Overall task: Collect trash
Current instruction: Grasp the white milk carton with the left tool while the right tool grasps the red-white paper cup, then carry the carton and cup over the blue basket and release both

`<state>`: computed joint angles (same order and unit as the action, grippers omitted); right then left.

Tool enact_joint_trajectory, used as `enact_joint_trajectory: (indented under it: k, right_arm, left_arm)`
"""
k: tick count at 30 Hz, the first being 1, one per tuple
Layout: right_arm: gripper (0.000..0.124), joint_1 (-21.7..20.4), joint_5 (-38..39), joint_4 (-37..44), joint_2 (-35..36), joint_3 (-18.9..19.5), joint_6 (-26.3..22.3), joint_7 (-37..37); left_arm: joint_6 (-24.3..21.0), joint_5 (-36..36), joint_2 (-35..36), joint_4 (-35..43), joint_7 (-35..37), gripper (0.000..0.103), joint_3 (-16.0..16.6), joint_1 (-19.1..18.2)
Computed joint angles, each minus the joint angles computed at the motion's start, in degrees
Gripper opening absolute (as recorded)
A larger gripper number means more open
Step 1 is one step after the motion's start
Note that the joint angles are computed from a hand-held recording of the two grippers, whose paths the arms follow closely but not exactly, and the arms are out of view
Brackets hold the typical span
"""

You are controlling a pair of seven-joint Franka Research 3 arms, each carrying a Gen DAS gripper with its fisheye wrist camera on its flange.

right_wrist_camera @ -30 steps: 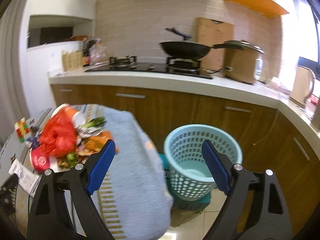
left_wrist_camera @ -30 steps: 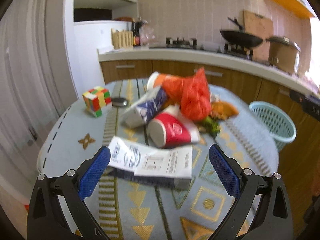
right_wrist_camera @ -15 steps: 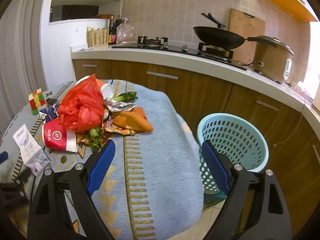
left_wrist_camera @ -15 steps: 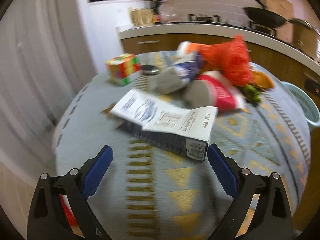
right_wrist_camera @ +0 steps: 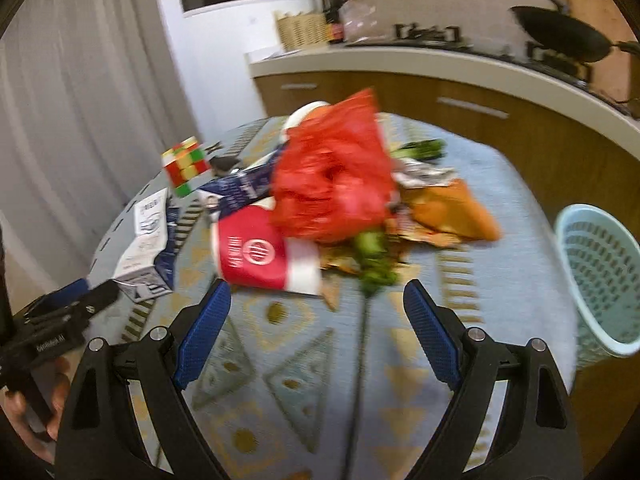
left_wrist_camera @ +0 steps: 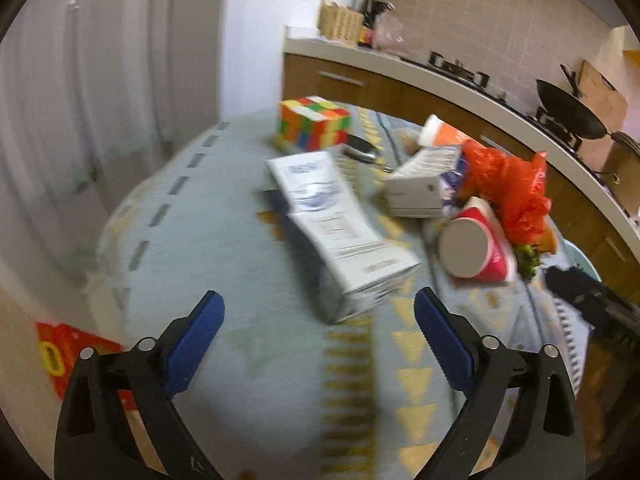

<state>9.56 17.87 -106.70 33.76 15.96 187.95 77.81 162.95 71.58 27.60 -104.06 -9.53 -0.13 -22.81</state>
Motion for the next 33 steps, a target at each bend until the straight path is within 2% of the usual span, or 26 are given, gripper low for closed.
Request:
enact_joint_trajectory:
  k: [1,3,5,8,10,12,14,17,20,22,24,26,32,33]
  right_arm:
    - [0.083,1.34,-0.11,0.9,0.38,-1.2,-0.41,0.08]
    - [0.083,1.87,-0.41,2.58,1.45,-1.6,-1.24,-0.21]
    - [0.083,1.1,-0.79,3.88,2.22,-0.43,-2.5,-1.12]
    - [0.083,2.56,-0.72,6.22,3.44,-1.56,-4.2,-1.87]
    - [0.083,2.77,-0.45,7.81,4.21,-1.54,-5.8,-2.56]
    - [0.083,3.77,0.11,10.4,5.63,-2.42,-7.72,-2.57]
    - [0.084,4.34,0.84,12.83,6.91,-3.0,-9.63,-2.51]
    - [0.084,6.04,1.5,17.36,9.24,-4.88,-12.97,-1.66]
    - [0.084,6.38,2.09,22.2,11.88,-4.99,-16.92,-1.73]
    - [0.084,7.85,1.82,24.98,13.41,-6.59,-19.05,-0.85]
    - [0.071,9.18,1.17,24.89,13.5,-7.94,-18.26,-0.58]
    - [0.071,8.16,1.45,23.24,12.62,-6.19,-16.64,-2.56]
    - [0.07,0.99,5.38,14.73,7.53,4.14,-9.98,-12.75]
    - [0.07,-1.33,6.38,13.24,6.59,7.06,-8.78,-14.69]
  left_arm:
    - [-0.34,-3.08,1.53,1.9,3.49,0.093,-1.42,0.83]
    - [-5.33,-10.59,4.54,6.32,11.13,0.093,-3.46,0.98]
    - [-7.21,-14.45,7.25,9.98,14.84,0.093,-3.38,0.57]
    - [-9.1,-18.98,9.95,13.87,17.78,0.093,-2.37,-0.32]
    - [-10.69,-21.97,11.45,16.11,20.37,0.087,-2.09,-0.62]
    - [-10.76,-24.23,12.23,16.96,22.17,0.08,-1.75,-0.67]
    - [-10.45,-23.69,11.55,16.1,21.4,0.069,0.03,-2.01]
    - [-6.57,-22.01,9.83,13.22,19.14,0.056,1.8,-2.33]
    - [-4.71,-20.96,8.27,10.91,17.61,0.056,2.49,-2.18]
    - [-3.62,-20.91,7.78,9.86,16.94,0.056,2.52,-1.74]
    - [-2.17,-19.85,7.15,8.78,15.15,0.056,3.33,-2.0]
    - [-1.15,-18.37,6.38,7.77,13.19,0.056,4.13,-2.47]
    - [-0.14,-10.23,3.63,5.99,5.52,0.055,6.15,-4.31]
    - [0.43,-8.1,2.99,5.74,3.68,0.055,6.41,-4.56]
